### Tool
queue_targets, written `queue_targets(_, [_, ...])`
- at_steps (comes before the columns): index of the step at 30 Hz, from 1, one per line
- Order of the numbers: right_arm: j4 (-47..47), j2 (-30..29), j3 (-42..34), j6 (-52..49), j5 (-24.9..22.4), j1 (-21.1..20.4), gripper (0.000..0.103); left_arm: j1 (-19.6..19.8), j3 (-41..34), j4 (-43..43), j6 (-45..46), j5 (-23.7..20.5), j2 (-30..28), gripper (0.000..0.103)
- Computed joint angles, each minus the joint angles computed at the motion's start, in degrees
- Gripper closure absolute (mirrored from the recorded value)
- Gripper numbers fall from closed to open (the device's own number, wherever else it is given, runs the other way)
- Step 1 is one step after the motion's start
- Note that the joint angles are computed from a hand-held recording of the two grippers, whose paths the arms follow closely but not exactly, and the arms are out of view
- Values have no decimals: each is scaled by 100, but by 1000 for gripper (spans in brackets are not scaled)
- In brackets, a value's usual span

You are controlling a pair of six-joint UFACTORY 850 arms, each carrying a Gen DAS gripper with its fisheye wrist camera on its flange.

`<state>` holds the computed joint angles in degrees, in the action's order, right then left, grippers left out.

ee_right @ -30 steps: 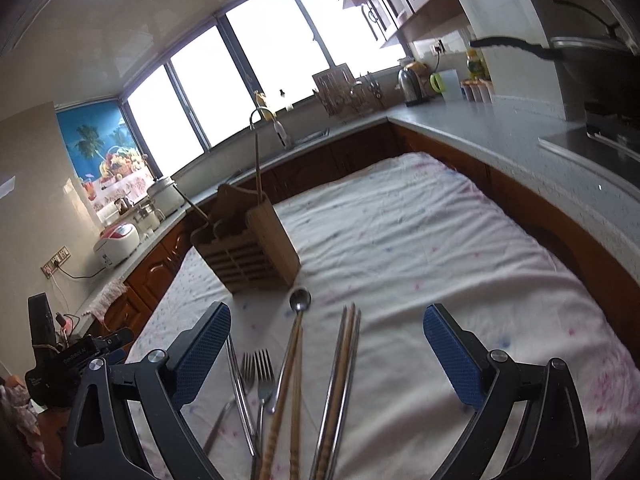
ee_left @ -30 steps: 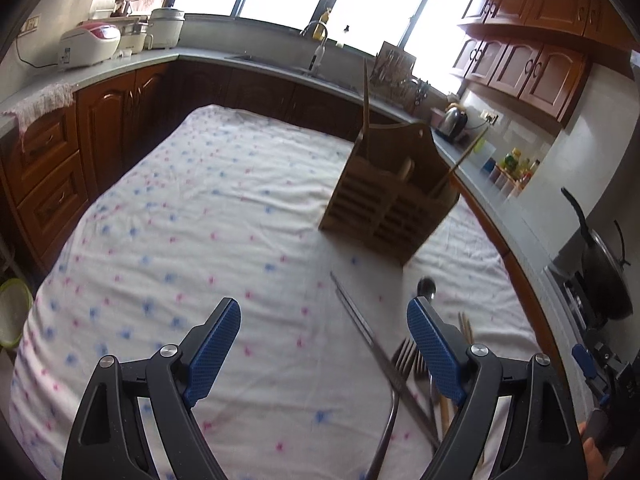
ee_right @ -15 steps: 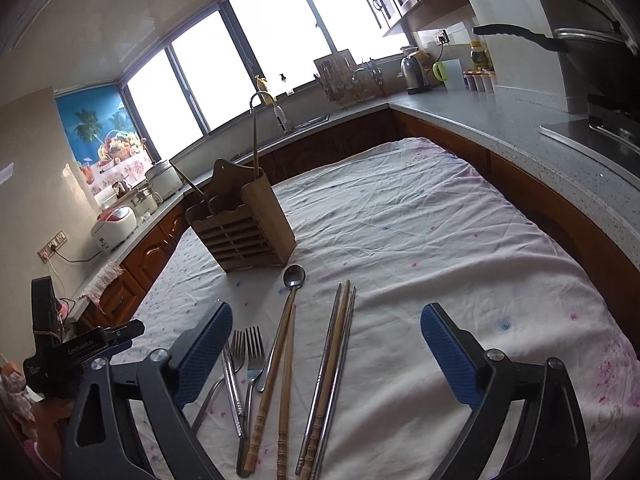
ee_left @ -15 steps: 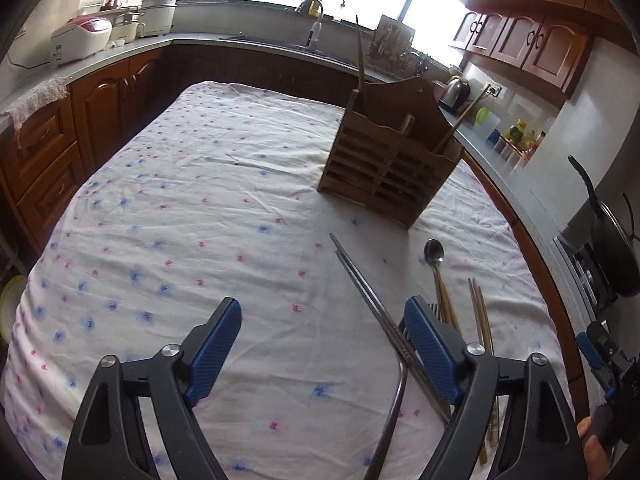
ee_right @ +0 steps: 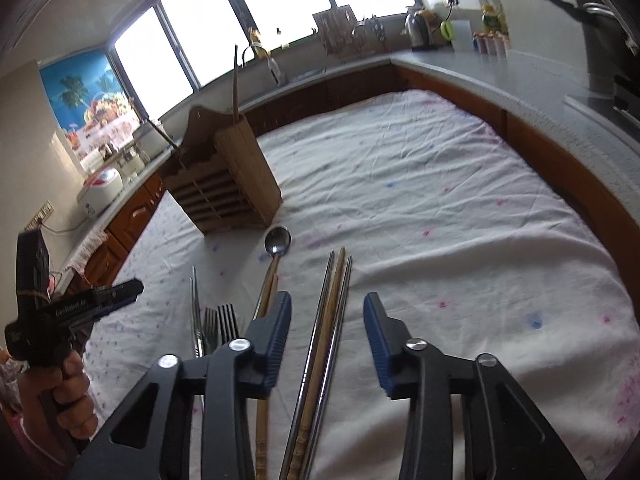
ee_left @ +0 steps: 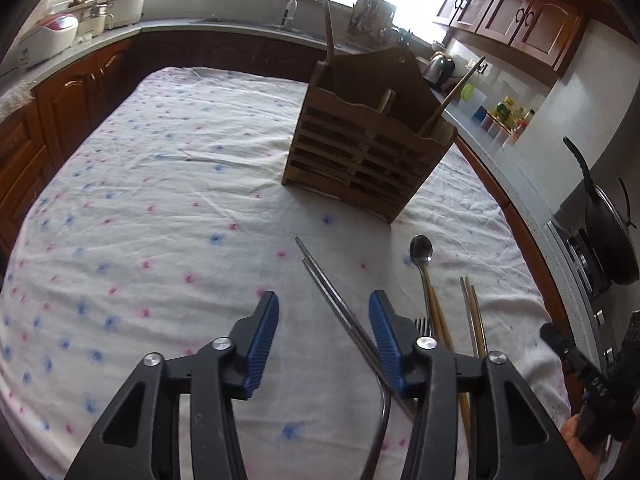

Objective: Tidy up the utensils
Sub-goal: 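Grasp a metal chopstick with the left tool while the right tool grasps another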

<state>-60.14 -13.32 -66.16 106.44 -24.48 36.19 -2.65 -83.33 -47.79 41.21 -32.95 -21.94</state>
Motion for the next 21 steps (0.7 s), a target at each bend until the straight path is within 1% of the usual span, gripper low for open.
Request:
queue_targets(1, [171,-58,-47,-178,39,-28,73,-22,-136,82,-93,-37,-122,62])
queue_targets(3, [471,-167,-127,-504,108,-88,78,-85,-411,289,-331,-93,-365,63])
queue_targets(7, [836,-301,-197,-837,207,-187,79,-216,-1099,840,-859,-242,-943,65])
queue_targets(9, [977,-334,-208,-978,227,-235,81,-276,-1493,1099,-1099,-387,-1259,66])
queue_targets(13, [1239,-387,-245,-1243,283,-315,83,-410,-2206,1588,-1513,-757,-1827,75])
queue_targets(14, [1305,-403,-258,-1310,291,-329,83,-447,-2364,1634,-1544,-846,-1959,76])
queue_targets(15, [1351,-425,-276,-1361,303,-348,83,-485,-2403,1631,-1502,-768,-1997,76])
queue_targets(17, [1427,-466,-306,-1434,307,-365,83,-552,-2640,1571,-1445,-860,-2164,77])
queue_targets(19, [1530,-502,-342,-1531,303,-373,83,-616,-3032,1410,-1317,-1264,-2445,81])
queue_targets(21, [1606,-507,-354,-1623,313,-374,83,-719,-3025,1614,-1309,-1155,-2450,81])
